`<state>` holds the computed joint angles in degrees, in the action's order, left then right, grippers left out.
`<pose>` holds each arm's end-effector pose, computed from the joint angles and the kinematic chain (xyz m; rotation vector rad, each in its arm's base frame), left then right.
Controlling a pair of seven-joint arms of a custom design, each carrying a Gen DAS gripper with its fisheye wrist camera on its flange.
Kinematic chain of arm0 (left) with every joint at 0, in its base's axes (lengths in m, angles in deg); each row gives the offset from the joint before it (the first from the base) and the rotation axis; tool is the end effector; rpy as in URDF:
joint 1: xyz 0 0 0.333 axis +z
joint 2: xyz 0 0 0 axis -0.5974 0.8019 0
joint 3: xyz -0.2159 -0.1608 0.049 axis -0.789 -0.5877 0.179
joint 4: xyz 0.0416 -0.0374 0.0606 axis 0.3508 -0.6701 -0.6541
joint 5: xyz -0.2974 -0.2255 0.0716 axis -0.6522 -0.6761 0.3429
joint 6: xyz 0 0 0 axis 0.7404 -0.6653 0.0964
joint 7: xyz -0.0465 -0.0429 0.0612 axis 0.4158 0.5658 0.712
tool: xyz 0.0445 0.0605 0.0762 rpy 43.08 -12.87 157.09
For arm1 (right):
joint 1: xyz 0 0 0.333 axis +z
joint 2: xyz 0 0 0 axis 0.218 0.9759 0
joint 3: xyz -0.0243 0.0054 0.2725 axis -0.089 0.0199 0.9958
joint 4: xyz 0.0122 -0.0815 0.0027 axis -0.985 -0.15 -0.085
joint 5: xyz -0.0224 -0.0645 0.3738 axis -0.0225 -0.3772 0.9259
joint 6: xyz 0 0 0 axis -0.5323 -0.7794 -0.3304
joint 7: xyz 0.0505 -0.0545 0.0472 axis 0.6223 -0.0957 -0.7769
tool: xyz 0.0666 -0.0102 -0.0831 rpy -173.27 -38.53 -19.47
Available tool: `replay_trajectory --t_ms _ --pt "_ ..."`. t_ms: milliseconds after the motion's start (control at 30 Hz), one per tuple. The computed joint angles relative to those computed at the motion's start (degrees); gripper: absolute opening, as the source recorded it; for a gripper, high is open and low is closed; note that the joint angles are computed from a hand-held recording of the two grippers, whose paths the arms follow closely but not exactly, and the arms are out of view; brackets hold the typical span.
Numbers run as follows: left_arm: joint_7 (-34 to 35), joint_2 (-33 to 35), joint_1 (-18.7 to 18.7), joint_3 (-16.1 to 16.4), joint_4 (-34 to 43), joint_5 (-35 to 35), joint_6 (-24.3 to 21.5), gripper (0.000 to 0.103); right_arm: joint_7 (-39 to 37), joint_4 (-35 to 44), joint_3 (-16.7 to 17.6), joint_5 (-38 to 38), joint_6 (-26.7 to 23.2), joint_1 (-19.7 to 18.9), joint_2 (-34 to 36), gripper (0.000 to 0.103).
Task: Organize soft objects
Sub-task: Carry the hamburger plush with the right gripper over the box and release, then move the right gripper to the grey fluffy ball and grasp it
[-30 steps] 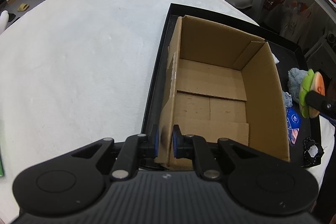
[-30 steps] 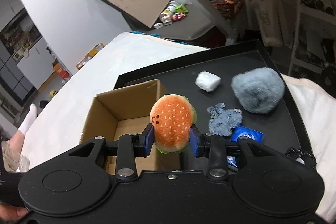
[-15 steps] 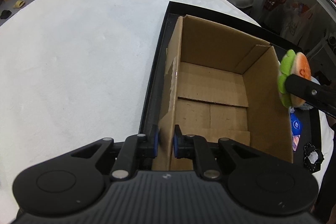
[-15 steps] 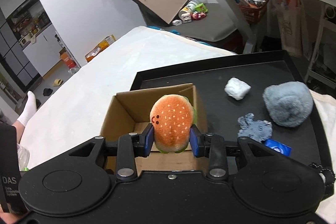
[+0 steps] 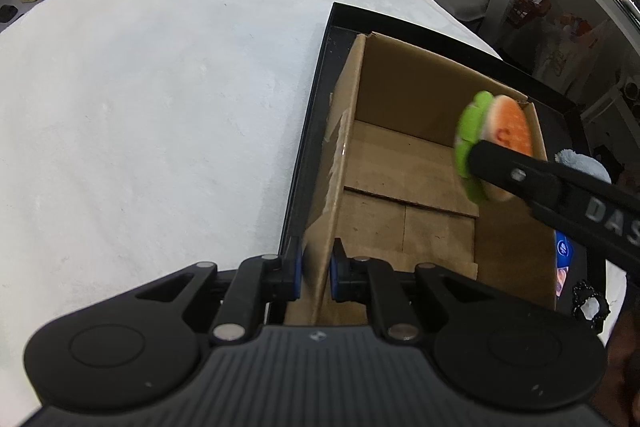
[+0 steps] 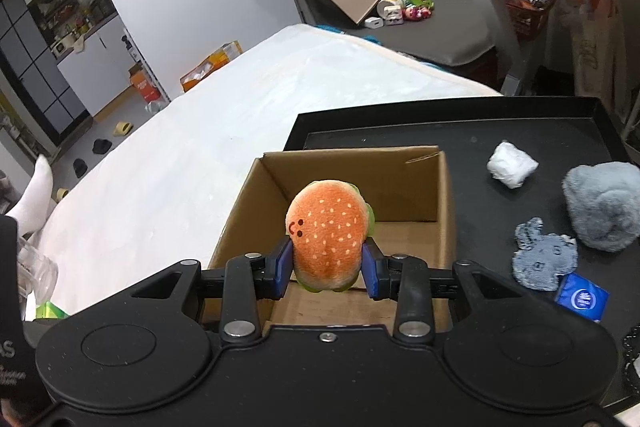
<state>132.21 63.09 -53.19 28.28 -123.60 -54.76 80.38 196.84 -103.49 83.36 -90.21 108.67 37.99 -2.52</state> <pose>0.4237 -0.2452 0.4415 -1.9659 2.1632 -0.6228 0.3967 0.3652 0.4581 -1.5483 1.8473 -0.4446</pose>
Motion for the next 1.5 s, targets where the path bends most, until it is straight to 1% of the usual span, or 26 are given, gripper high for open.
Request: replay_trajectory --t_ms 233,267,333,367,433,467,567,767,833,900,933,967,1000,1033,1100,1200,1300,1367,1500 --pt "0.89 0.68 -0.16 0.30 0.94 -0.93 -0.74 0.012 -1.57 2.89 -0.60 0.24 -0.31 0.76 2.70 0.036" --pt "1.02 0.70 -0.17 0.37 0.97 -1.13 -0.76 0.012 -1.91 3.18 -0.78 0.02 -0.01 0.90 2.98 0.038" --pt "1.07 0.74 -0.12 0.37 0.96 -1.29 -0.73 0.012 -2.21 3.57 -1.31 -0.52 1.94 0.96 3.74 0.044" --pt "1.08 0.71 -0.09 0.36 0.91 -1.33 -0.73 0.013 -3.42 4.02 -1.48 0.31 1.61 1.22 4.16 0.048" --pt "1.16 0.72 -0.07 0.42 0.89 -1.57 -0.68 0.013 -7.45 4.95 -1.68 2.28 -0.43 1.99 4.62 0.050" --pt "1.15 0.70 -0.03 0.41 0.88 -1.55 -0.69 0.013 -7.80 4.89 -1.73 2.06 -0.87 2.19 4.41 0.051" --pt "0.58 0.48 0.21 -0.21 0.89 -0.11 -0.75 0.013 -8.59 3.85 -2.09 4.05 -0.87 2.34 3.26 0.052" --pt "-0.49 1.04 0.27 -0.46 2.17 0.83 -2.49 0.016 -11.79 0.74 -1.51 7.19 -2.11 1.69 -0.78 0.053" --pt "-1.55 1.38 0.52 -0.79 2.74 1.86 -3.06 0.021 -12.50 -0.50 -1.13 8.13 -3.21 1.19 -2.41 0.054" --pt "-2.69 1.46 0.71 -1.17 3.12 3.17 -3.65 0.032 -13.68 -1.64 -0.84 9.30 -3.99 0.79 -3.76 0.054" --pt "-3.23 1.43 0.76 -1.33 3.19 3.78 -3.69 0.035 -14.19 -2.30 -0.74 9.91 -4.22 0.56 -4.46 0.054" --pt "-3.71 1.32 0.77 -1.46 3.17 4.32 -3.68 0.041 -14.45 -2.95 -0.56 10.29 -4.42 0.27 -5.18 0.054" --pt "-4.24 1.22 0.79 -1.61 3.15 4.91 -3.69 0.045 -14.72 -3.68 -0.38 10.61 -4.61 -0.02 -5.97 0.055" --pt "-4.68 1.21 0.77 -1.74 3.24 5.44 -3.74 0.046 -14.98 -4.23 -0.20 10.85 -4.71 -0.34 -6.57 0.056" --pt "-5.36 0.98 0.66 -1.94 3.29 6.29 -3.96 0.052 -15.26 -5.48 0.25 11.00 -4.97 -1.02 -7.96 0.058" --pt "-5.97 0.96 0.42 -2.17 3.60 7.41 -4.28 0.057 -16.18 -7.13 0.60 11.24 -5.11 -2.02 -9.95 0.059" --pt "-6.89 0.93 0.29 -2.44 3.87 8.45 -4.68 0.059 -17.00 -8.52 0.86 11.45 -5.29 -3.10 -11.60 0.060" --pt "-7.16 1.06 0.12 -2.51 4.19 8.83 -5.04 0.060 -17.87 -9.32 1.04 11.39 -5.63 -3.80 -12.62 0.065" --pt "-8.16 1.52 -0.03 -2.99 4.99 10.34 -5.83 0.062 -19.69 -11.27 0.88 11.43 -5.73 -5.23 -14.82 0.071"
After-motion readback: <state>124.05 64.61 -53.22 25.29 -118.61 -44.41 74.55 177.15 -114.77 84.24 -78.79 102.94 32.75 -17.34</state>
